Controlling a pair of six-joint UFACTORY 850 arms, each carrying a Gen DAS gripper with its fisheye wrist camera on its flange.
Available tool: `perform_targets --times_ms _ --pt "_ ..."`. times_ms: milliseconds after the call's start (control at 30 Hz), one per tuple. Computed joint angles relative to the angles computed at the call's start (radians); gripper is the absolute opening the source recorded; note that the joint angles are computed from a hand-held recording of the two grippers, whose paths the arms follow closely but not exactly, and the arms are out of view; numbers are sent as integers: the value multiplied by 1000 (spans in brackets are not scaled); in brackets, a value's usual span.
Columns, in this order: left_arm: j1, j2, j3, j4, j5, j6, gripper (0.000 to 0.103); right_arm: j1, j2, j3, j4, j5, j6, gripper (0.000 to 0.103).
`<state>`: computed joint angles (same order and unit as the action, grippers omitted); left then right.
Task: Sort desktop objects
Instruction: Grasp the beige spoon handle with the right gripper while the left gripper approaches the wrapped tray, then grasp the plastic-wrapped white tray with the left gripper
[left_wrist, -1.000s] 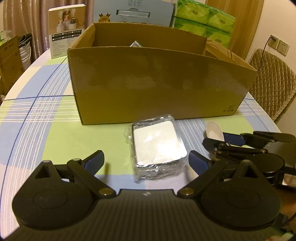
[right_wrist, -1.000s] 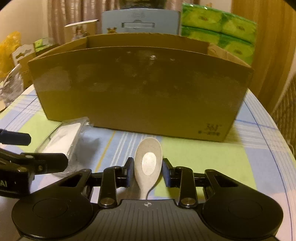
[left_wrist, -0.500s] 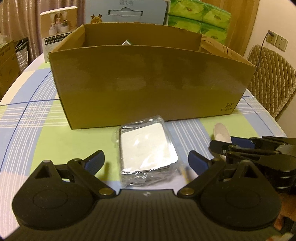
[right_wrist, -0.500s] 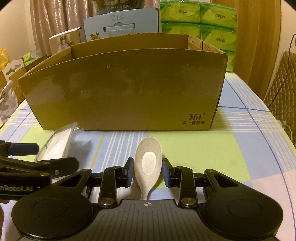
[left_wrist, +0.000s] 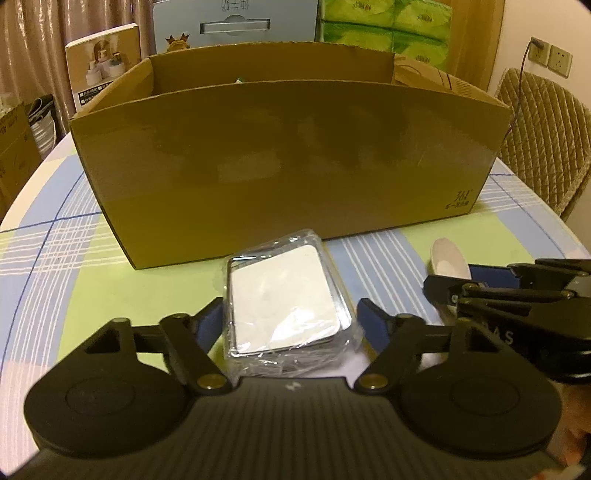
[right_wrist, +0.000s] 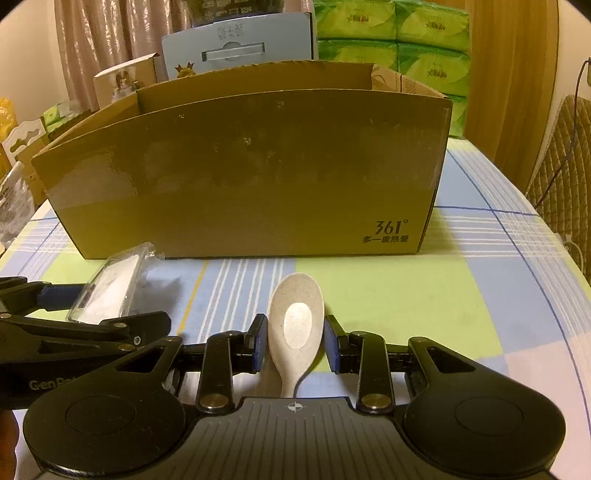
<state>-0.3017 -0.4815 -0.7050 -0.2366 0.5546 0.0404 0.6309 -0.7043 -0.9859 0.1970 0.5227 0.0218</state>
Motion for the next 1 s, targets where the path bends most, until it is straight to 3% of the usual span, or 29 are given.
perform_targets --times_ms 100,300,400,467,733,1000 --pt "3 2 2 -9 -8 6 63 0 0 -1 1 -1 2 29" --pt "0 6 9 -16 -5 17 61 0 2 1 -2 1 9 29" --pt "-2 5 9 -29 -1 20 65 0 4 2 1 -1 11 29" --pt "-8 4 11 -67 7 50 73 0 5 2 1 -2 13 29" --pt "-2 0 12 -52 -13 30 73 0 3 -1 -5 -4 18 29" --pt "-2 6 11 -91 -29 65 52 5 0 -2 -3 -3 13 29"
